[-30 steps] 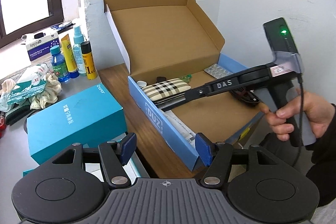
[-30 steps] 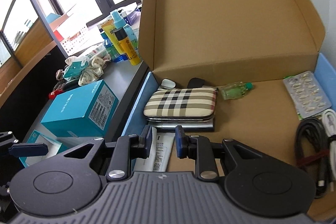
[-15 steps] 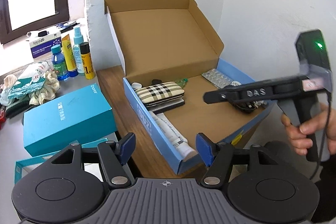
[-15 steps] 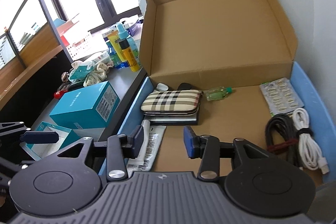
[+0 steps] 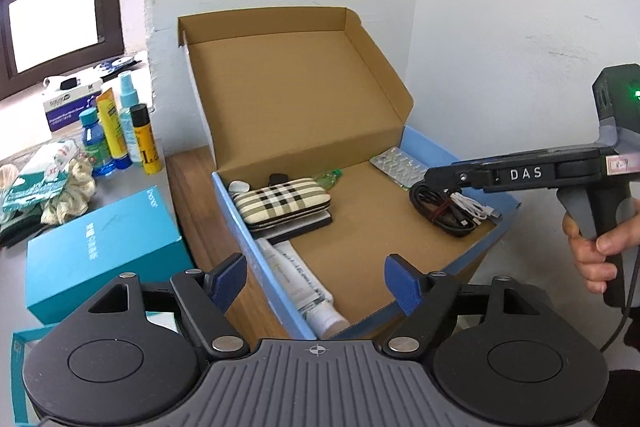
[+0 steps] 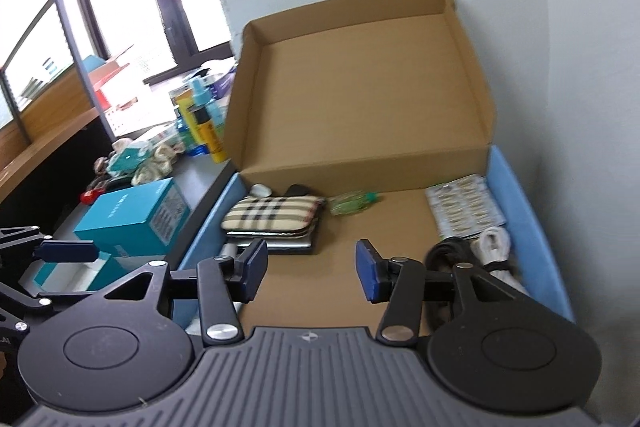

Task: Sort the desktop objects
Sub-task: 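Move the right gripper up to the cardboard lid edge and grasp it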

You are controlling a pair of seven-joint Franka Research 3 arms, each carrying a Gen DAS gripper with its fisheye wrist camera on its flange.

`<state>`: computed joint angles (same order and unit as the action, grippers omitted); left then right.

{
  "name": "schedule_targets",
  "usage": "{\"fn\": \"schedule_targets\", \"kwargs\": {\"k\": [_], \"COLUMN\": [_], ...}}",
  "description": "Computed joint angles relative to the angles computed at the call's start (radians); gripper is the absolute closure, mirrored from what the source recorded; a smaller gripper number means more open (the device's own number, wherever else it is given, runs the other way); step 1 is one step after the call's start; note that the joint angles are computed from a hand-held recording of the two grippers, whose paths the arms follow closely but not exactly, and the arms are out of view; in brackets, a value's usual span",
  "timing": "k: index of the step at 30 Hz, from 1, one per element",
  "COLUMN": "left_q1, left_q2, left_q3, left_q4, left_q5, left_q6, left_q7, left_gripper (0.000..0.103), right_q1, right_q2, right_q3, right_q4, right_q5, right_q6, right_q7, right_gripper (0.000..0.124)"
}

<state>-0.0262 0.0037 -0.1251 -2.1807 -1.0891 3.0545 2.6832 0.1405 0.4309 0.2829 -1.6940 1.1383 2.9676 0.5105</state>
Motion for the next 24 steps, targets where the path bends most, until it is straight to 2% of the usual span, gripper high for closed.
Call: {"fn": "schedule_targets", "kwargs": {"k": [4,11,13,17,24], "left_q1": [0.002,0.044,0.054,0.096,0.105], "left_q2": [0.026,0.081,0.093,0.105,0.137], "left_q3": [-0.009,-0.046,-0.053,-0.091,-0.072], "left_q4": [0.019,0.058,0.065,0.077,0.095], "left_q5": [0.05,0.206,0.26,0.292,0.493], "left_q6": [0.03,0.076,0.093,0.098,0.125], "left_q7": [-0.042,-0.216,-0.277,-0.327,-0.532], "left_gripper": [0.024,0.024,0.024,0.024,0.024], "right_q1": [-0.009,-0.029,-0.03,-0.024,0.006], "right_q2": [0.009,0.054,0.077,0.133,0.271], "right_q3": [-0.01,-0.016,-0.023,-0.053,-0.127], "right_q4": [0.01,0.064,0.093,0.169,0.376], "right_q5": [-0.01,-0.077,-0.117,-0.231,-0.447], "right_q6": [0.018,0.041,0.043,0.037,-0.01], "right_q7": [0.007,0.048,0.075,0.159,0.345], "right_gripper": [0.067,0.067,0.067,0.067,0.067]}}
